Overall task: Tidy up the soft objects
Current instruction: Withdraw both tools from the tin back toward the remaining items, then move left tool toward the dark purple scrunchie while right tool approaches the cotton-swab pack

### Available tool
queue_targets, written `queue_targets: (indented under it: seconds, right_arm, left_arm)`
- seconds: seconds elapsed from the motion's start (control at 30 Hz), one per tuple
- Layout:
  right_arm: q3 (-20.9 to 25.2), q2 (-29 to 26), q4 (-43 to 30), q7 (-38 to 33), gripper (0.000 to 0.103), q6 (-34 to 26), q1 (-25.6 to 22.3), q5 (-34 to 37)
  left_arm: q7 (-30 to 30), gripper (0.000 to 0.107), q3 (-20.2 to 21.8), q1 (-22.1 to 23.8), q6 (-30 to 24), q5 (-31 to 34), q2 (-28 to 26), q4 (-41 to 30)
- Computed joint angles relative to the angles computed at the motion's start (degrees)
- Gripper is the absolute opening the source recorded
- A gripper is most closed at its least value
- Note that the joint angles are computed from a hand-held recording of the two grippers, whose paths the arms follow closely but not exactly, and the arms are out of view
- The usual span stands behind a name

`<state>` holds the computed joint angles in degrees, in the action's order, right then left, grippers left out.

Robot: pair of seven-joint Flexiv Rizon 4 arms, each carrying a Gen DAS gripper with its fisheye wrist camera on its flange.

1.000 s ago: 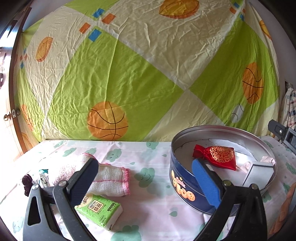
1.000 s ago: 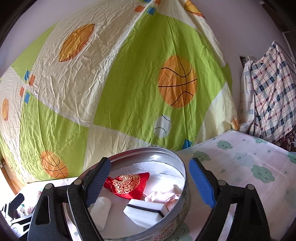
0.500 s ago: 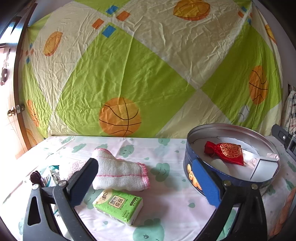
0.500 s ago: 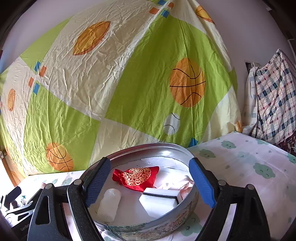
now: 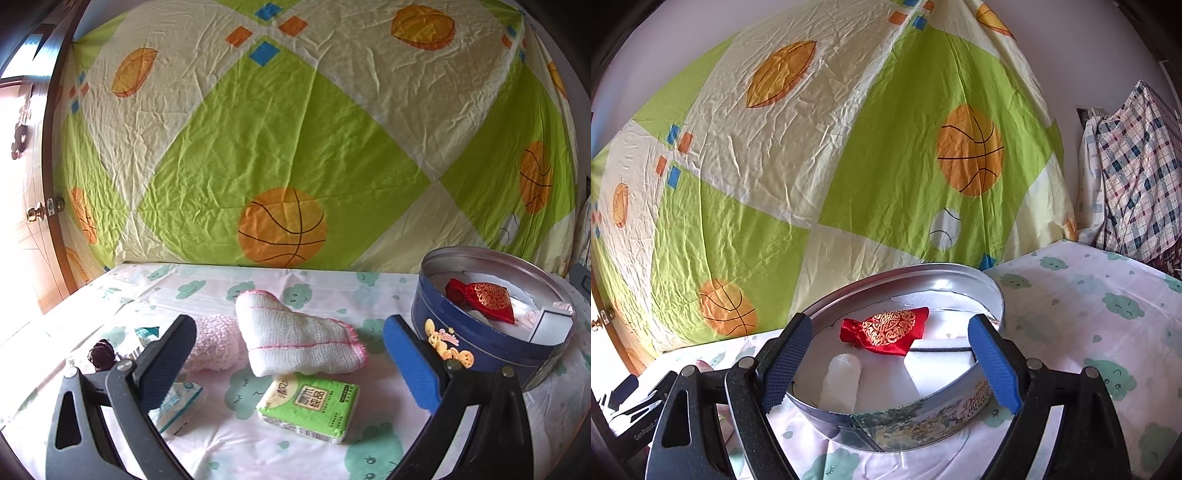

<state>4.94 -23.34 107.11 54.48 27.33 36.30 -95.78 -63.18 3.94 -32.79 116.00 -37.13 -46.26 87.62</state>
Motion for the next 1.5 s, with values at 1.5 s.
queue_targets:
  seconds: [1.5]
  right_arm:
    - [-15.2,-27.5,-40.5,-31.0,0.088,27.9,13.7,21.1]
  left_arm:
    - [-23.3,0.092,-5.4,25.5,-36.1,17.8,4.0,-0.9]
